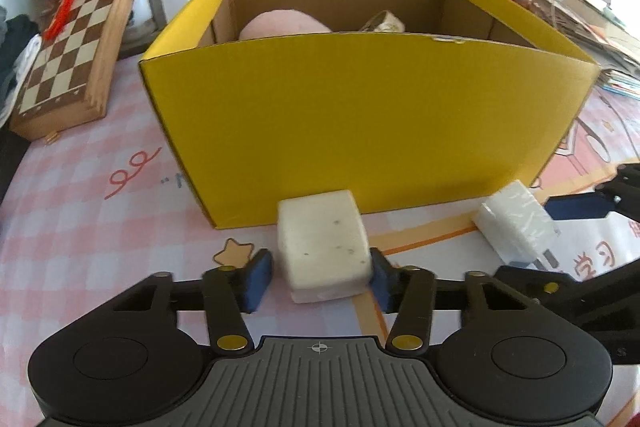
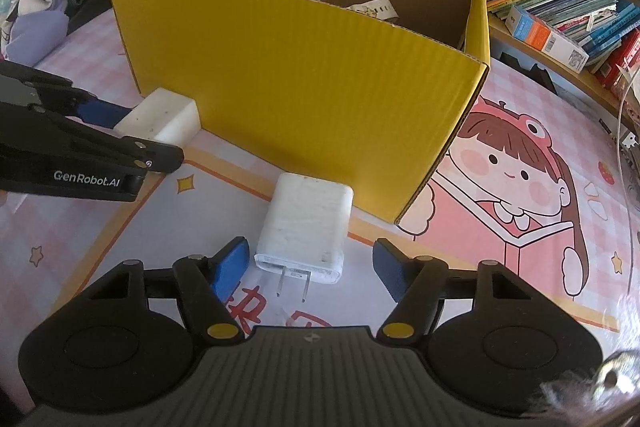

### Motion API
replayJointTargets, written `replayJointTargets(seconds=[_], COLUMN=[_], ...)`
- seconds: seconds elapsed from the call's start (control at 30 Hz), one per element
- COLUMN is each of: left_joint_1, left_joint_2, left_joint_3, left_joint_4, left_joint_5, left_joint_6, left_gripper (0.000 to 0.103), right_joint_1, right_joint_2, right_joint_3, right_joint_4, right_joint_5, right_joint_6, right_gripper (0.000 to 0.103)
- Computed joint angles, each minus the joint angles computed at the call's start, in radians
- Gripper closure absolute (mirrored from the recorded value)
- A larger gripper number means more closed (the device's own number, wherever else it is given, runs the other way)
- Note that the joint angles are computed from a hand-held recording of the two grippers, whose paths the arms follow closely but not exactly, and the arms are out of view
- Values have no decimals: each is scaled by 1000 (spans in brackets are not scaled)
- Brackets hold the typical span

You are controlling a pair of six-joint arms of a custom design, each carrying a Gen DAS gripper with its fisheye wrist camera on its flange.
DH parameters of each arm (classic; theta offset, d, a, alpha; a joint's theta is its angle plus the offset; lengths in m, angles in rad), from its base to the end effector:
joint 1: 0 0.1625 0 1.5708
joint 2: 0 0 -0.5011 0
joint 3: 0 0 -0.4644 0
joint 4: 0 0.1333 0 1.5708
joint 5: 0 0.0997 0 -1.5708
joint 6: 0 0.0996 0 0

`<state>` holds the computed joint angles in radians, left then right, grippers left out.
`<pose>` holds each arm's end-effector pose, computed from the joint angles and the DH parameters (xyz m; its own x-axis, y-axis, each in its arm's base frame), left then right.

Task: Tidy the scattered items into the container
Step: 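Close the left tool on the cream block while the right tool closes on the plug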

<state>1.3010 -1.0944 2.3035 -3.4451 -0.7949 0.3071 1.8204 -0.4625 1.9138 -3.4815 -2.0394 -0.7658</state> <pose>0.0581 -0.5519 0.1791 -0.7022 0.0134 -0.7118 0.4427 0.7913 -0.4218 0.2418 -0.5912 -0.1104 -0.5054 -0.6210 0.5991 -0.7931 0.6078 -0.0390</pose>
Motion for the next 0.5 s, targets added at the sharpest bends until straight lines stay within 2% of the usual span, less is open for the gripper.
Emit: replayJointTargets(seconds=[0.13, 0.5], left_joint_1=[-2, -23], left_joint_2=[-15, -84], left_joint_3=[9, 72], left_joint_4=[13, 35], left_joint_5=[-11, -8], left_joint_6=[-11, -64], left_gripper=[67, 69], right_joint_1=[1, 6], right_joint_2=[-3, -11], right_joint_3=[0, -7], right_joint_4=[12, 74], right_joint_5=[0, 8], right_joint_6=[17, 100], right_gripper=[39, 41])
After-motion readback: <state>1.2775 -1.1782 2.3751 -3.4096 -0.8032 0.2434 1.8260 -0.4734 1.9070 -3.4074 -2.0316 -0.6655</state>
